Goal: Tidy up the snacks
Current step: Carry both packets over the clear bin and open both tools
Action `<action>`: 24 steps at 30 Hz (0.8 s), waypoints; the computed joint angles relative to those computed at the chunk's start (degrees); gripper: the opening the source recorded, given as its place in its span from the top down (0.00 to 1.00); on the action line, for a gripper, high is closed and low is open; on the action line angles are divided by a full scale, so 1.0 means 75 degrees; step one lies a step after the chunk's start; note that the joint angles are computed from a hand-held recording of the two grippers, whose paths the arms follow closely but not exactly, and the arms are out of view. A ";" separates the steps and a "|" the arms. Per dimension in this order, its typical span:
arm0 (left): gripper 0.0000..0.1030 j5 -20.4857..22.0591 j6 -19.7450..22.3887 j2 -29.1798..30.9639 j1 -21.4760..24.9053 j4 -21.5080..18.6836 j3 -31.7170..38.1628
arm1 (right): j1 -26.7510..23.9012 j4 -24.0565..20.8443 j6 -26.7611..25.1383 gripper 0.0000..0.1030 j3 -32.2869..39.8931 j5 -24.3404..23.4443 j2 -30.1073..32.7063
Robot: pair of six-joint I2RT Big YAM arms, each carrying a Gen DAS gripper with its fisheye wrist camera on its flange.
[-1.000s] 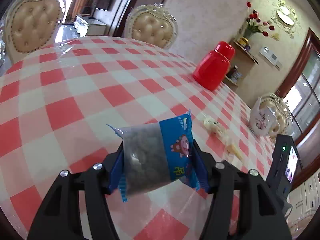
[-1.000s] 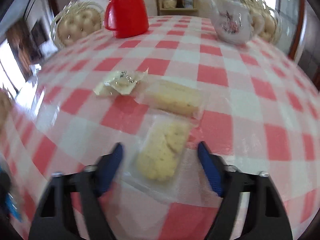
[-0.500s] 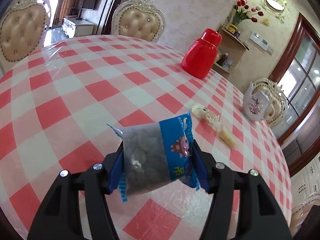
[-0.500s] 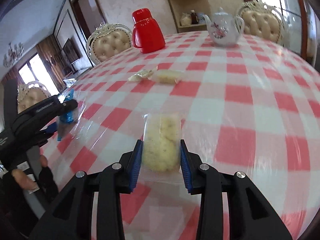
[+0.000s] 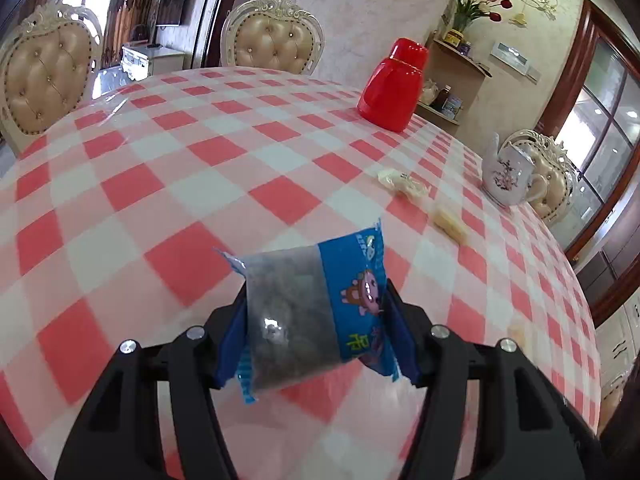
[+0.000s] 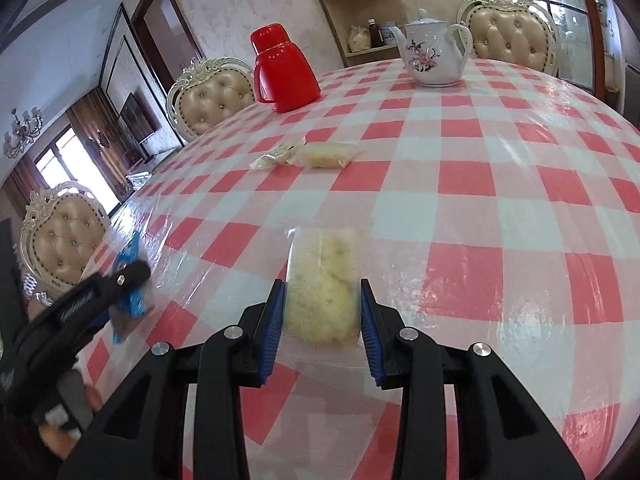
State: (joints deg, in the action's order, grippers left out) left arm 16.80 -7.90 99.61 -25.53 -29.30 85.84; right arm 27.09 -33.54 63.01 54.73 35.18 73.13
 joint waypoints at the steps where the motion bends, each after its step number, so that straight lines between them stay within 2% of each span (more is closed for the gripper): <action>1: 0.40 0.0010 0.0050 -0.0150 0.0010 0.0068 -0.0195 | 0.0047 -0.0003 0.0012 0.65 -0.0005 0.0025 -0.0007; 5: 0.40 -0.0064 0.0427 -0.0718 0.0005 0.0117 -0.0878 | 0.0374 0.0070 0.0132 0.65 -0.0142 0.0211 -0.0200; 10: 0.40 -0.0124 0.1141 -0.1412 0.0011 -0.0073 -0.1603 | 0.1068 -0.0147 0.0764 0.65 -0.0367 0.0663 -0.0488; 15: 0.40 0.0292 0.1587 -0.1943 0.0237 -0.0615 -0.2107 | 0.1740 -0.0437 0.1235 0.65 -0.0351 0.1040 -0.0528; 24: 0.40 0.0881 0.2780 -0.3164 0.0837 -0.1073 -0.3119 | 0.2759 -0.1197 0.1874 0.65 0.0158 0.1418 -0.0091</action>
